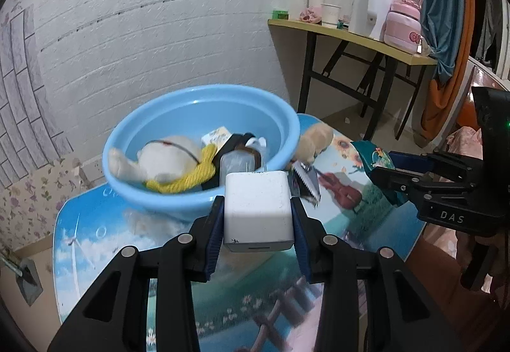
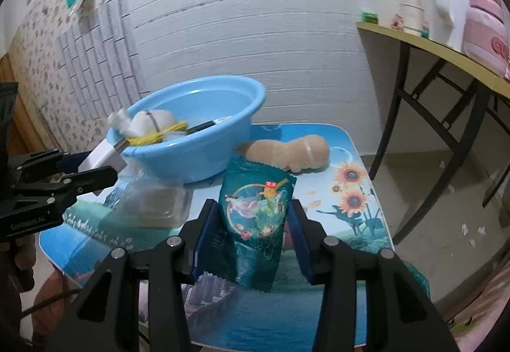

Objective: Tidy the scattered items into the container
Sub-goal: 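Carry the teal snack packet and white charger over the basin with both tools, then open both tools to drop the snack packet and charger into the basin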

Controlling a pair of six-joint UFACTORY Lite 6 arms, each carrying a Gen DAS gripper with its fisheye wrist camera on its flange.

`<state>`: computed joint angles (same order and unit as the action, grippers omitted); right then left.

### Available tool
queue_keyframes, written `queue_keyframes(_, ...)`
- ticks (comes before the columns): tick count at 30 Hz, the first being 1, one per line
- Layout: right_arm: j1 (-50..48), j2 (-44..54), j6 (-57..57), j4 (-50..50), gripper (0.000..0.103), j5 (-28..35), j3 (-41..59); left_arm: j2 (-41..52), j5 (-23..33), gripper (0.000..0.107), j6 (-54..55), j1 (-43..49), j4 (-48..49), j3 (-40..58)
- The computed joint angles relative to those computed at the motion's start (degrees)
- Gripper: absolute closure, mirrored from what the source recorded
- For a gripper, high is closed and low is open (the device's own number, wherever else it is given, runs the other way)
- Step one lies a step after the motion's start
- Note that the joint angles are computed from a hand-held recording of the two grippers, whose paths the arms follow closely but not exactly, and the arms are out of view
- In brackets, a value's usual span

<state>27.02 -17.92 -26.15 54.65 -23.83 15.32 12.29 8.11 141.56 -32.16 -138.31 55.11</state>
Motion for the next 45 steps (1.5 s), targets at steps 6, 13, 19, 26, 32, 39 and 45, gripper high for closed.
queue_keyframes(6,-4.32,1.41,4.08,-4.55,0.059,1.87,2.96,4.87,-1.07,0.069,-14.15,-0.42,14.61,7.62)
queue_keyframes(13,-6.51,5.69,10.42,-13.66,0.059,2.39,8.49,11.71,-0.75,0.069,-38.15,0.57,39.57,17.59)
queue_keyframes(19,-8.31,11.17,17.99,-24.13,0.059,2.28,13.85,17.70,0.63,0.069,-53.19,2.00,55.33,25.10)
queue_keyframes(26,-9.78,18.74,24.68,-33.65,0.059,1.92,20.46,25.04,3.17,0.069,-63.74,3.86,66.27,33.62)
queue_keyframes(32,-11.19,24.71,28.94,-40.13,0.059,1.73,26.21,30.73,5.12,0.069,-71.21,5.11,74.13,40.49)
queue_keyframes(39,-11.97,30.32,31.08,-44.45,0.059,1.65,31.32,34.91,7.60,0.069,-70.68,6.12,74.07,46.17)
queue_keyframes(45,-12.50,33.64,33.03,-46.96,0.059,2.05,34.21,37.27,8.35,0.068,-73.07,6.36,76.67,49.85)
